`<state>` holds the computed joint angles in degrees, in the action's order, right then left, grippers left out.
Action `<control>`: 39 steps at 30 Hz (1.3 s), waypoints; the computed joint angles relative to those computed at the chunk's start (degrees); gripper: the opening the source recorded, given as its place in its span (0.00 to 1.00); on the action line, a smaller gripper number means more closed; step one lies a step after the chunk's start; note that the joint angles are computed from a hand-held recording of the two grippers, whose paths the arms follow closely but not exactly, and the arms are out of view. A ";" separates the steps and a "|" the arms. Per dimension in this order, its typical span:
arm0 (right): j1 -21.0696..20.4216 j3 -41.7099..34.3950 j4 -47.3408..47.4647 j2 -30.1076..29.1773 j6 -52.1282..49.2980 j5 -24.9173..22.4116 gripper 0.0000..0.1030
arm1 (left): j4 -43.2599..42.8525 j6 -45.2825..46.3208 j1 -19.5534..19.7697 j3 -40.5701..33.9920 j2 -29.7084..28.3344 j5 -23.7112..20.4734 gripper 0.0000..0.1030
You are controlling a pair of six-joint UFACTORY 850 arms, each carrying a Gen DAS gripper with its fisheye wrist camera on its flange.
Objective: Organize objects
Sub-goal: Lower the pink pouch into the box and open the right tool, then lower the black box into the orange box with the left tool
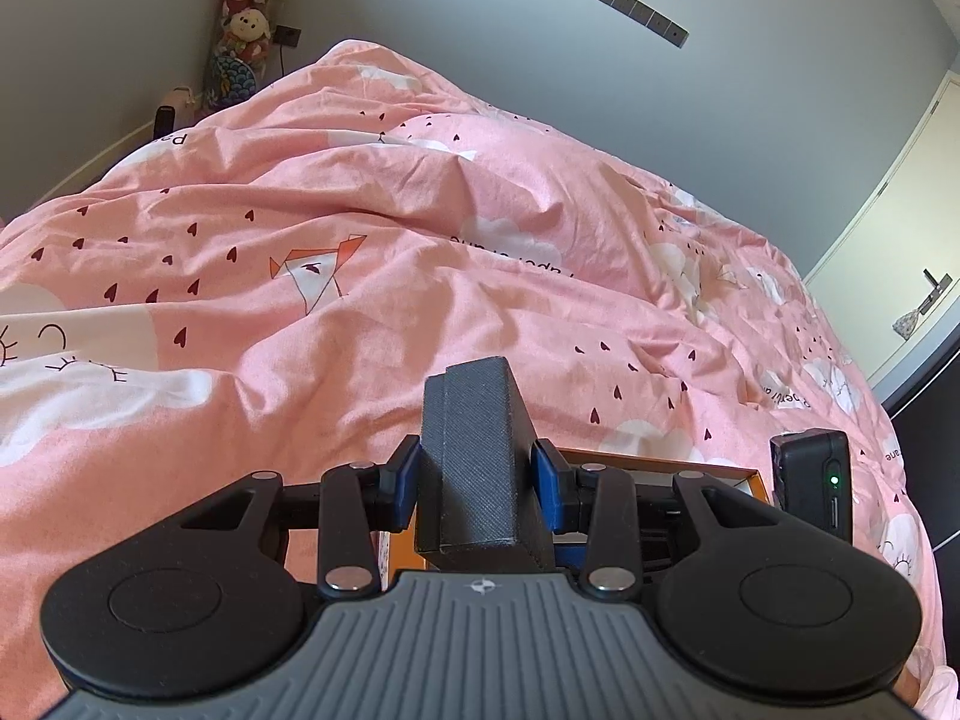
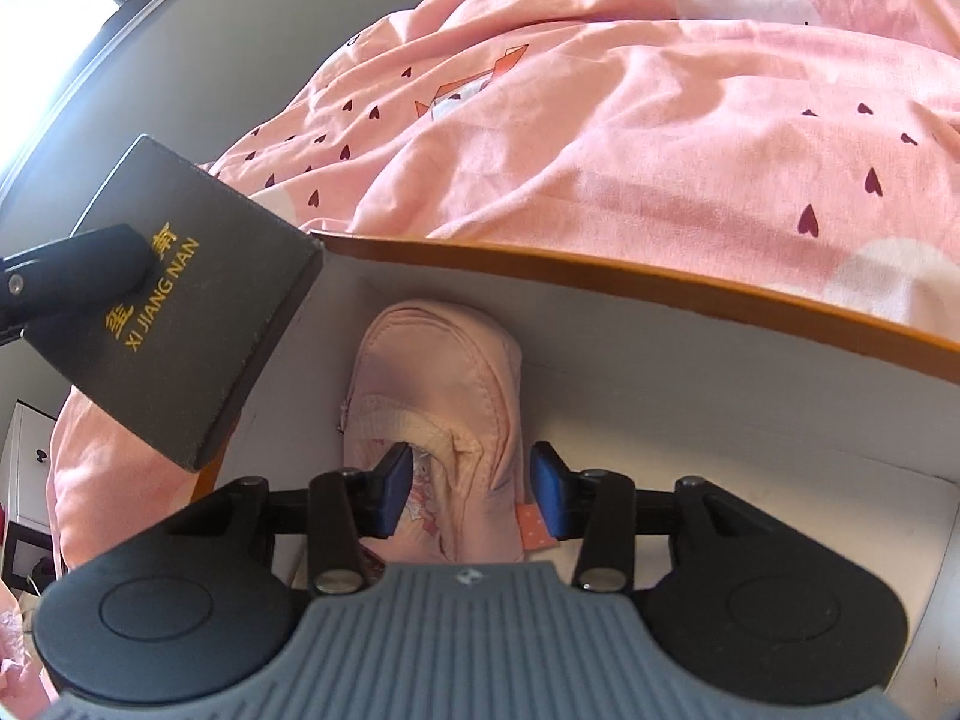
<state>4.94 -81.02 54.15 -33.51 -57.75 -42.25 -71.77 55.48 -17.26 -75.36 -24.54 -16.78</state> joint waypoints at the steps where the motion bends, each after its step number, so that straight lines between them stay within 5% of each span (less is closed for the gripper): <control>1: -0.13 1.01 0.91 0.83 -1.04 0.78 0.45 | 0.32 -0.19 0.03 0.02 0.00 -0.04 0.43; 6: -0.53 4.92 8.32 4.45 -9.92 4.41 0.43 | -1.88 1.96 0.28 0.19 0.04 -0.07 0.43; 11: 1.02 2.30 9.52 2.54 -10.40 8.24 0.20 | -3.99 3.49 0.08 0.16 -0.13 0.10 0.43; 14: 1.48 0.86 7.22 0.95 -7.13 9.02 0.15 | -3.09 2.70 -0.05 0.01 -0.48 0.20 0.43; 29: 1.55 -4.63 4.52 -7.20 -0.05 6.24 0.19 | 3.62 -2.67 -0.74 -0.99 -1.96 0.43 0.43; 34: 0.11 -2.93 5.79 -4.75 0.82 5.86 0.31 | 5.77 -5.10 -1.51 -1.35 -2.71 -0.44 0.43; 39: -1.20 0.32 -0.62 -0.43 6.24 8.32 0.31 | 8.37 -9.08 -3.35 -1.54 -3.86 0.42 0.43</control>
